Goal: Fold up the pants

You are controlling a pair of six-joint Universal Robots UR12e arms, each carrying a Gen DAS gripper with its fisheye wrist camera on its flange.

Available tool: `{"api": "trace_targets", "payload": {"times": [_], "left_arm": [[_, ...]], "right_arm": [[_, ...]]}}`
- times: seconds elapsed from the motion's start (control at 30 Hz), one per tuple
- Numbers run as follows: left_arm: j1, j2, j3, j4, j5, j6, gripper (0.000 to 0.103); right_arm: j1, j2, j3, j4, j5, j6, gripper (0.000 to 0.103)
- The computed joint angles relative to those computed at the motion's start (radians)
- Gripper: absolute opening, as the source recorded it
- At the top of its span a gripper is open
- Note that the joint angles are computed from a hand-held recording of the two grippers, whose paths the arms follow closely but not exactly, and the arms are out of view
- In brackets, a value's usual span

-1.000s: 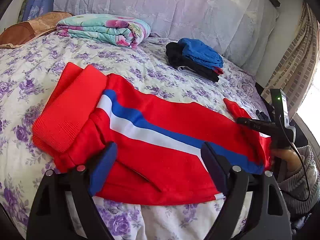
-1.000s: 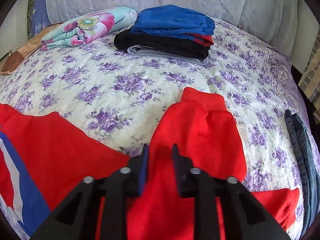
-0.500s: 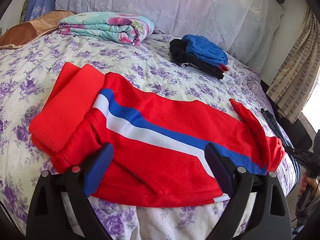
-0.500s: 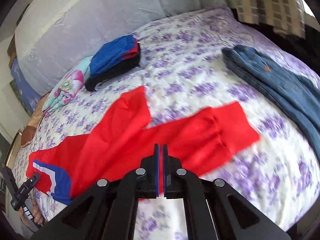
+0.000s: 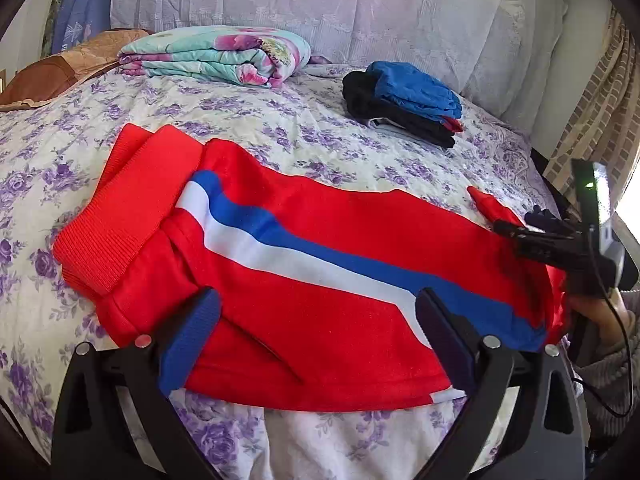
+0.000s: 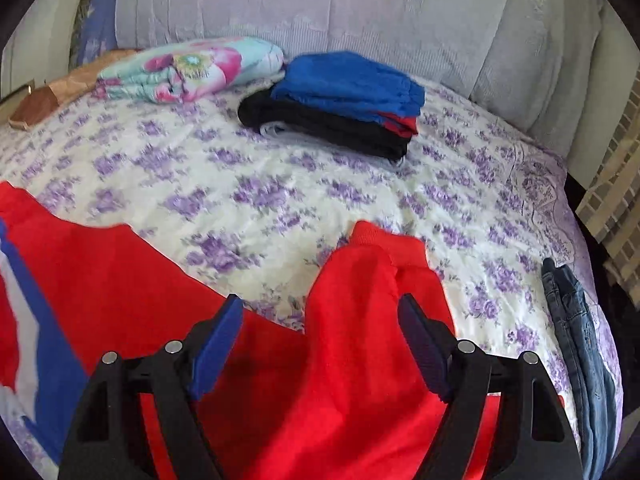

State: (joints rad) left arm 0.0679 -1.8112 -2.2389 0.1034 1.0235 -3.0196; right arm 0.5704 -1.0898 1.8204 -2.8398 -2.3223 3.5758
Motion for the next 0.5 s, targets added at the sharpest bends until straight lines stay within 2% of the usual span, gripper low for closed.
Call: {"api": "trace_targets", "payload": {"times": [0.03,0.1,0.13,0.17,0.23,0.3,0.37,0.43,0.5], "left_arm": [[0.002,-0.001,-0.001,0.001,-0.009,0.006,0.096],[0.006,-0.004,-0.002,0.003,-0.024,0.015,0.096],[0.007,-0.005,-0.002,0.005,-0.029,0.017,0.097],[0.006,-0.007,-0.002,0.008,-0.03,0.019,0.098],[0.002,-0.008,-0.003,0.018,-0.019,0.021,0.098],[-0.003,-0.008,-0.003,0.019,-0.006,0.025,0.098],[-0.004,-0.005,0.0,0.007,-0.003,0.021,0.098],[-0.001,-0.004,0.005,-0.008,-0.012,0.009,0.098],[0.002,-0.004,0.008,-0.015,-0.02,-0.001,0.098]], "right_arm": [[-0.008,-0.005,0.015,-0.002,0.016,0.018,0.077],[-0.034,-0.032,0.064,-0.078,0.097,0.05,0.063],[-0.042,-0.046,0.085,-0.1,0.12,0.073,0.035],[-0.05,-0.059,0.105,-0.128,0.141,0.085,0.019],[-0.059,-0.078,0.142,-0.203,0.165,0.096,0.011],[-0.055,-0.094,0.185,-0.317,0.164,0.098,0.009],[-0.059,-0.123,0.244,-0.448,0.199,0.142,0.009],[-0.065,-0.16,0.324,-0.594,0.245,0.233,0.009],[-0.07,-0.19,0.417,-0.716,0.284,0.385,0.009]]}}
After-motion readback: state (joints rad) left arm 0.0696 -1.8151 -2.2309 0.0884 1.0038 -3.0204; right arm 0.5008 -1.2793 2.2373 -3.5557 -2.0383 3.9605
